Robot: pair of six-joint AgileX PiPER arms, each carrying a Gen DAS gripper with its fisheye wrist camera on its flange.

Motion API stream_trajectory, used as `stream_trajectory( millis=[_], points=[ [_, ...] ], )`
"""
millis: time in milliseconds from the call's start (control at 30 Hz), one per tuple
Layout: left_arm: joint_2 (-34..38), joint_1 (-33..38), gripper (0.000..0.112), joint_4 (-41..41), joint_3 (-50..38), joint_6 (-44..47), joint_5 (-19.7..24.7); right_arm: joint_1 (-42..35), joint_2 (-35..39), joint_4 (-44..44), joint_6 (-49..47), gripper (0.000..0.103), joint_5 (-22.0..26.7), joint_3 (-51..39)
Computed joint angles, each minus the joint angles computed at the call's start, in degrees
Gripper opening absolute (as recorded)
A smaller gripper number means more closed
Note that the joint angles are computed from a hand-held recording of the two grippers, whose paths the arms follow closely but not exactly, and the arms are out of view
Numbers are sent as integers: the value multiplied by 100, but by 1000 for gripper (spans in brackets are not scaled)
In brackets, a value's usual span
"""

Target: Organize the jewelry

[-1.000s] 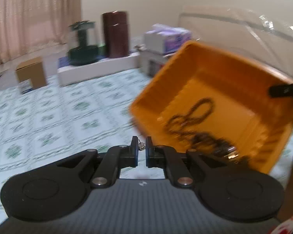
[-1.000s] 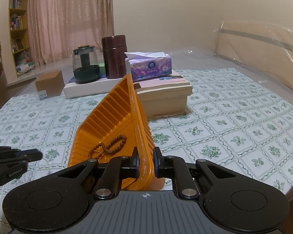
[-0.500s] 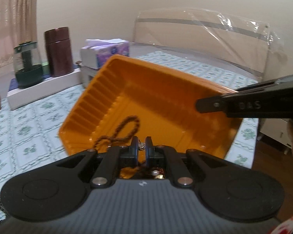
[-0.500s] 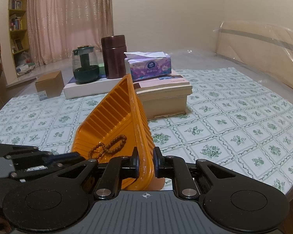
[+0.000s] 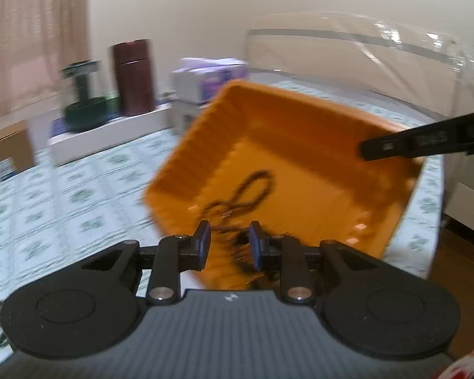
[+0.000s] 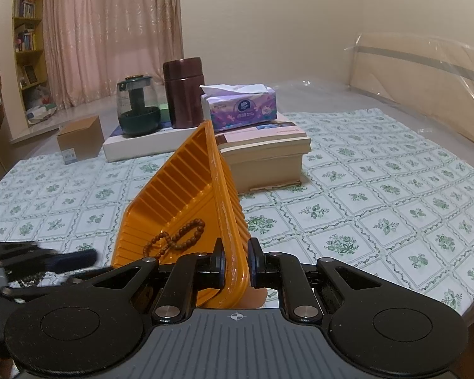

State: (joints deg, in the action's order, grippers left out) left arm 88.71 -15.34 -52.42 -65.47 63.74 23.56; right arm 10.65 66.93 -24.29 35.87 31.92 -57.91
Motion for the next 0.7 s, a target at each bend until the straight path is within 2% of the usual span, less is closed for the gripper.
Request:
stream_trajectory(
  millis=[433,700],
  points=[
    [-659,1399,23,660,841,-736,-537,8,11,-2,30,14,15,-30],
    [-316,2241,23,1024,778,-1178,-607,11,17,-36,62,14,24,-35]
  ],
)
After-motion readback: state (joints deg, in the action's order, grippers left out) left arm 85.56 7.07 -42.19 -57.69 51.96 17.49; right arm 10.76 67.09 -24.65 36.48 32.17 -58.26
